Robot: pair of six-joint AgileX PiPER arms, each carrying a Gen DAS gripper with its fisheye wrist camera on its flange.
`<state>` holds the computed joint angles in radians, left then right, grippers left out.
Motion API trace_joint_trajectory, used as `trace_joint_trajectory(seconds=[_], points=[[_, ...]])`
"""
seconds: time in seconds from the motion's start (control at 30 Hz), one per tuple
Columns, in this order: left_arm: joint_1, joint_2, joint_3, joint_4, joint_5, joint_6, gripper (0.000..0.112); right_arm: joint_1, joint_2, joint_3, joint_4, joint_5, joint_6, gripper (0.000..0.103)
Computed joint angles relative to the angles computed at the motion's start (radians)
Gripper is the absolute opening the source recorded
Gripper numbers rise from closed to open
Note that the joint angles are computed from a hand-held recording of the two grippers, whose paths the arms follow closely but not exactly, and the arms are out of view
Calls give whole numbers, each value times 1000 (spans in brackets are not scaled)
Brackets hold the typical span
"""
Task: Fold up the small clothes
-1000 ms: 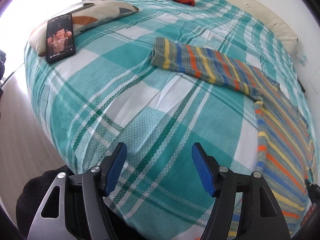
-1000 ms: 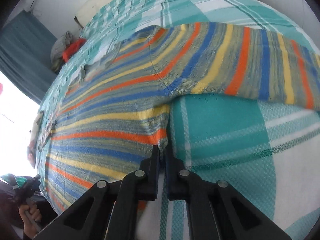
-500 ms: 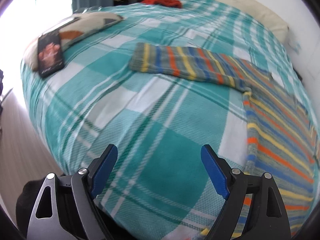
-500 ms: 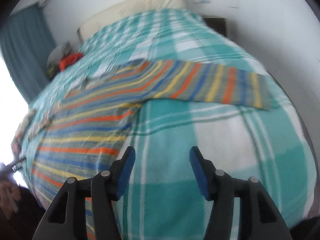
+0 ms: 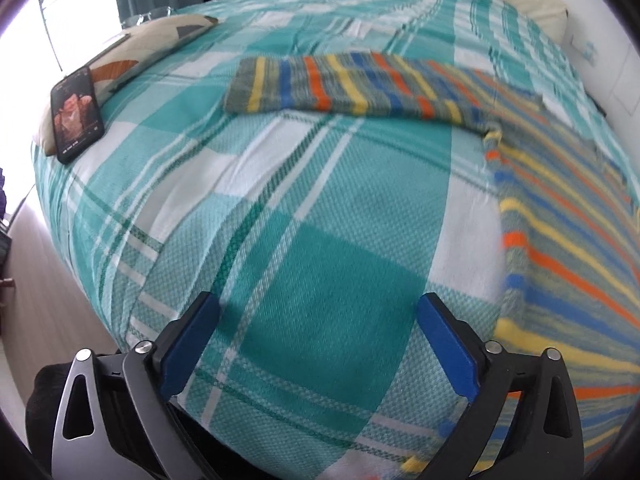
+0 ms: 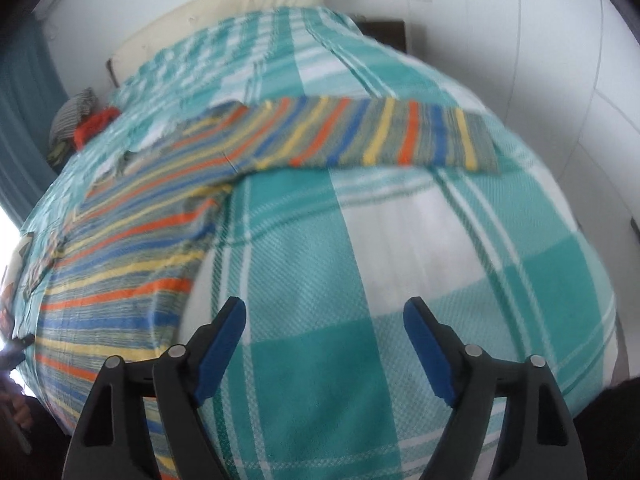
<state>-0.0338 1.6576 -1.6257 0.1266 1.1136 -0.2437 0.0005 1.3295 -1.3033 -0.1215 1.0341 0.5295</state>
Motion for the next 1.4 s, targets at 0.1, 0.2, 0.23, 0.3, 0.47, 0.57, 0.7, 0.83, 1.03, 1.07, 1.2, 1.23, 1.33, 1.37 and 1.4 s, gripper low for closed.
trace_joint_trajectory(seconds=[0.1, 0.2, 0.23, 0.3, 0.47, 0.57, 0.7, 0.83, 1.03, 1.07, 1.2, 1.23, 1.33, 1.37, 1.4], points=[[-1, 2, 1, 2, 4, -9, 102, -48, 3, 34, 82, -5, -27, 83], [6, 0, 13, -11, -2, -6, 103, -63, -7, 46, 111, -20, -42, 87], [7, 1, 15, -13, -4, -5, 103, -68, -11, 52, 120, -25, -43, 87], [10, 8, 9, -19, 5, -1, 103, -65, -13, 58, 118, -31, -39, 89], [32, 24, -13, -64, 26, 23, 103, -22, 0, 48, 67, -19, -11, 92], [24, 10, 14, -51, -1, 10, 103, -7, 3, 48, 49, -17, 0, 94], [-10, 5, 26, 9, -7, -8, 103, 14, 6, 52, 25, -16, 8, 96], [9, 11, 1, -25, 11, 7, 103, 57, 27, 40, -33, 3, 24, 100], [46, -45, 28, -102, -62, 50, 102, 58, 24, 52, -35, -13, 28, 102], [36, -55, 33, -80, -74, 45, 102, 60, 26, 53, -39, -14, 29, 102], [5, -75, 44, -30, -94, 37, 102, 77, 27, 54, -64, -8, 38, 103], [1, -78, 44, -25, -97, 38, 102, 76, 26, 54, -61, -8, 37, 103], [-8, -90, 45, -11, -107, 46, 102, 55, 19, 49, -24, -6, 13, 102], [-10, -98, 50, -4, -118, 48, 102, 39, 16, 43, 1, -4, -3, 102], [-11, -98, 46, 0, -122, 48, 102, 14, 5, 42, 38, -9, -22, 102]])
